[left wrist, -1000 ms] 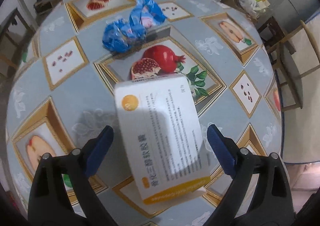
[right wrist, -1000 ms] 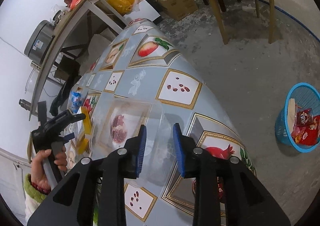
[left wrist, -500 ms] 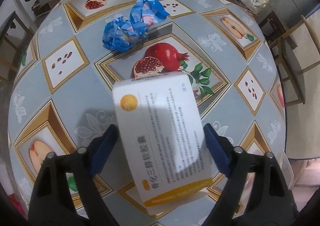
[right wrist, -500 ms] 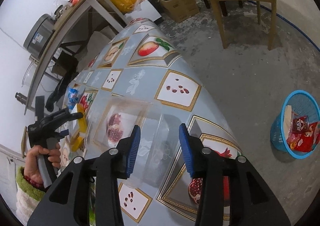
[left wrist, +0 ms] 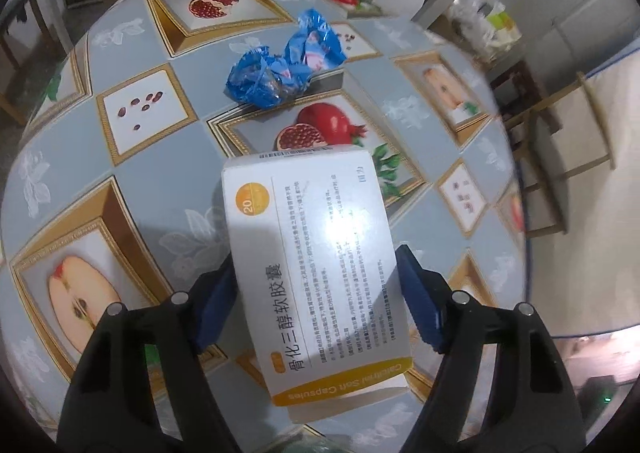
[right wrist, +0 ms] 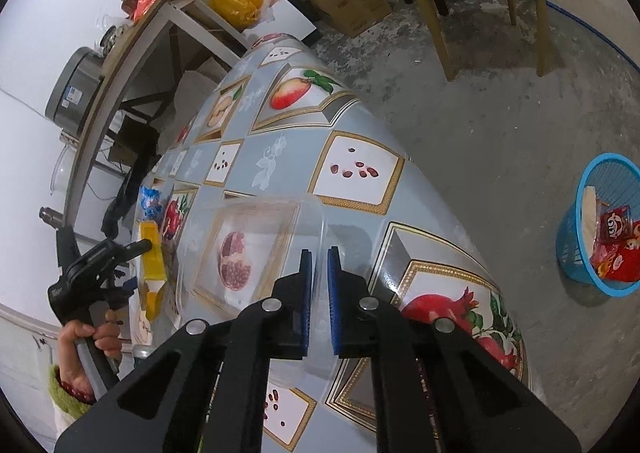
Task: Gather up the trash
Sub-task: 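Lift the medicine box with the left tool while the right tool carries the container toward the wastebasket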
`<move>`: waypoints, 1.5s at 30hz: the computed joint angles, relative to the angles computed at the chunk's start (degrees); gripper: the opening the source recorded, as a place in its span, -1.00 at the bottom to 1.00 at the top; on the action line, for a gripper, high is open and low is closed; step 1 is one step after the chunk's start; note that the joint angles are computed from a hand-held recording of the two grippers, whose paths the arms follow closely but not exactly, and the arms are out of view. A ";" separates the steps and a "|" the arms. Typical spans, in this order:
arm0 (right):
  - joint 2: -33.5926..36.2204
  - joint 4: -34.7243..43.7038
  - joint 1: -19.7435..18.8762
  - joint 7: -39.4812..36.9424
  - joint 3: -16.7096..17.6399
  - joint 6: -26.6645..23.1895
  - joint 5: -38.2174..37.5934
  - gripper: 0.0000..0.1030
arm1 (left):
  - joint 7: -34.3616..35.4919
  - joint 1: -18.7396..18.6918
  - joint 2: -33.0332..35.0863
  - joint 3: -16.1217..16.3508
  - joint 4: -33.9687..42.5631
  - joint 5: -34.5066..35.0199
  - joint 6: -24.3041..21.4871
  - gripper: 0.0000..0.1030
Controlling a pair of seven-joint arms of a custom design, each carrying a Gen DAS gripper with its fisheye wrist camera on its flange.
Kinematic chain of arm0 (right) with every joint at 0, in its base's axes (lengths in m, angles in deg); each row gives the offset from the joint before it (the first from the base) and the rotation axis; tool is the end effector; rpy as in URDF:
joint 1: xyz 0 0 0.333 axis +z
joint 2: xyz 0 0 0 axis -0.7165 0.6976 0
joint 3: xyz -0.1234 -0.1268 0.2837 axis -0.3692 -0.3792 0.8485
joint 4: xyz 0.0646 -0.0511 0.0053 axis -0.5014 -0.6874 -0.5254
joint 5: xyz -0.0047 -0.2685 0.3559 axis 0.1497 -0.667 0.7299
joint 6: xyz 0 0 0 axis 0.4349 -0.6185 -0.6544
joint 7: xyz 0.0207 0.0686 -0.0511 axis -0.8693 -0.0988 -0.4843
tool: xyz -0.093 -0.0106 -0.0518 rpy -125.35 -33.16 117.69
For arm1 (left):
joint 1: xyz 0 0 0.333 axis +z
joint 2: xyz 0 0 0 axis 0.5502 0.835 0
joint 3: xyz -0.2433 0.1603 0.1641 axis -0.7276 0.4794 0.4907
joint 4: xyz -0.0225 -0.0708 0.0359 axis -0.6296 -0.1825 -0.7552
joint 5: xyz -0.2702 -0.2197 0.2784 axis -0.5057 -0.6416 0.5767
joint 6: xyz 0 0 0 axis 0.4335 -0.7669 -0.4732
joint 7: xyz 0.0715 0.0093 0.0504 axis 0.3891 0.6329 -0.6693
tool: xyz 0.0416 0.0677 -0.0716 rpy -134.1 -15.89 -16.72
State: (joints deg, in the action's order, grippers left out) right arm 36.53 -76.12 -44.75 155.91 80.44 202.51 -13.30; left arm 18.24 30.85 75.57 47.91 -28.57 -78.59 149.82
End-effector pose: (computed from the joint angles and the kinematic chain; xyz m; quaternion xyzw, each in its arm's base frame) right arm 0.6608 -0.0126 0.4767 -0.5772 0.7419 0.0398 0.3388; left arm 0.7072 -0.1716 0.4865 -0.8412 0.4818 -0.2434 0.0328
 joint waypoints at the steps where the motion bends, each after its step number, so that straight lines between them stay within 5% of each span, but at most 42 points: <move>1: -0.08 -0.12 -0.07 -0.25 0.00 -0.10 0.62 -0.88 | -0.26 0.00 -0.65 0.02 -0.90 0.01 1.08 0.39; 18: -4.29 -3.37 -0.52 -4.02 -0.77 2.46 5.76 -0.91 | -0.49 -1.91 -10.92 0.74 -10.97 1.16 14.26 0.38; 34: -10.25 -7.52 -1.67 -7.23 -2.94 2.80 7.96 -0.91 | -0.91 -7.46 -23.91 3.49 -21.60 4.13 18.48 0.38; 45: -15.30 -11.93 -5.20 -8.24 -6.25 5.15 8.32 -0.91 | 0.76 -13.34 -24.93 2.98 -20.25 4.52 19.36 0.39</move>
